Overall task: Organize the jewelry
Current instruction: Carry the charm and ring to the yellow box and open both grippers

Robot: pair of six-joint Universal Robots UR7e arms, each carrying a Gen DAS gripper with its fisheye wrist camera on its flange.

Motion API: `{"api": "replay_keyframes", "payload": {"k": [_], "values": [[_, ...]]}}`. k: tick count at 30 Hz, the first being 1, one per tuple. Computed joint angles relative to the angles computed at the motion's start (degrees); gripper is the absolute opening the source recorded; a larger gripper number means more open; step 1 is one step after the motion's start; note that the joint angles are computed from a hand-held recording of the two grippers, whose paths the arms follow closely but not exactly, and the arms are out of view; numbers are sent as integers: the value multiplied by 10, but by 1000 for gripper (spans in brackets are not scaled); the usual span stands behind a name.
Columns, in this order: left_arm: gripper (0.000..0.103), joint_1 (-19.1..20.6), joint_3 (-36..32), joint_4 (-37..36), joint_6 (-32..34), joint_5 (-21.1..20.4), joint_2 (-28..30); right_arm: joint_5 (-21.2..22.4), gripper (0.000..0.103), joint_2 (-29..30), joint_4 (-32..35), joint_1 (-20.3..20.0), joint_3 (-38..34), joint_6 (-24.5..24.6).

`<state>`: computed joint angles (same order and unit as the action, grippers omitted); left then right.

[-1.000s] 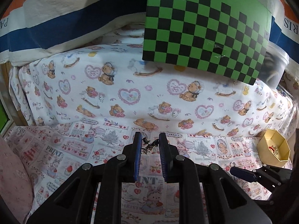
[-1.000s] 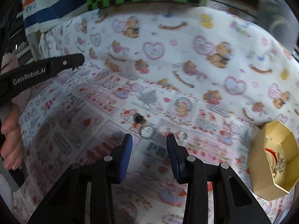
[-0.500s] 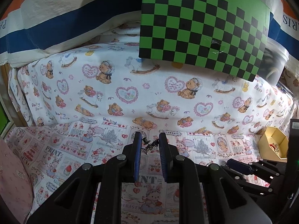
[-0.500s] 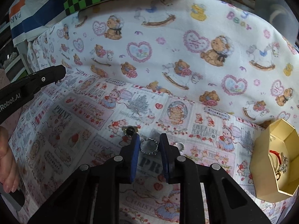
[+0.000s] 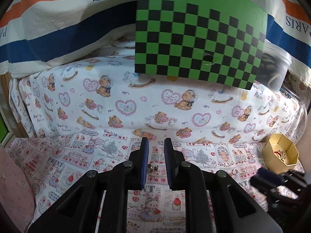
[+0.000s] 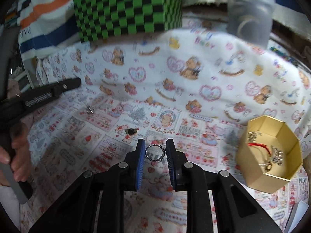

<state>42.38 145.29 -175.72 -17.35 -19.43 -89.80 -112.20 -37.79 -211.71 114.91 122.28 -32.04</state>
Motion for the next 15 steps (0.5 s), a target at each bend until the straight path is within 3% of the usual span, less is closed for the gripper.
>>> {"api": "replay_keyframes", "payload": {"k": [5, 7, 9, 12, 15], "values": [[13, -12, 4, -19, 21, -11, 1, 37, 24, -33, -49, -17, 35, -17], [10, -11, 3, -15, 27, -35, -10, 53, 24, -52, -56, -27, 48, -23], [5, 3, -5, 21, 11, -108, -48, 74, 24, -70, -55, -39, 57, -16], [5, 31, -13, 35, -11, -207, -95, 114, 24, -102, -38, -65, 65, 24], [5, 55, -19, 40, -23, -257, -118, 159, 24, -134, 0, -92, 71, 65]]}}
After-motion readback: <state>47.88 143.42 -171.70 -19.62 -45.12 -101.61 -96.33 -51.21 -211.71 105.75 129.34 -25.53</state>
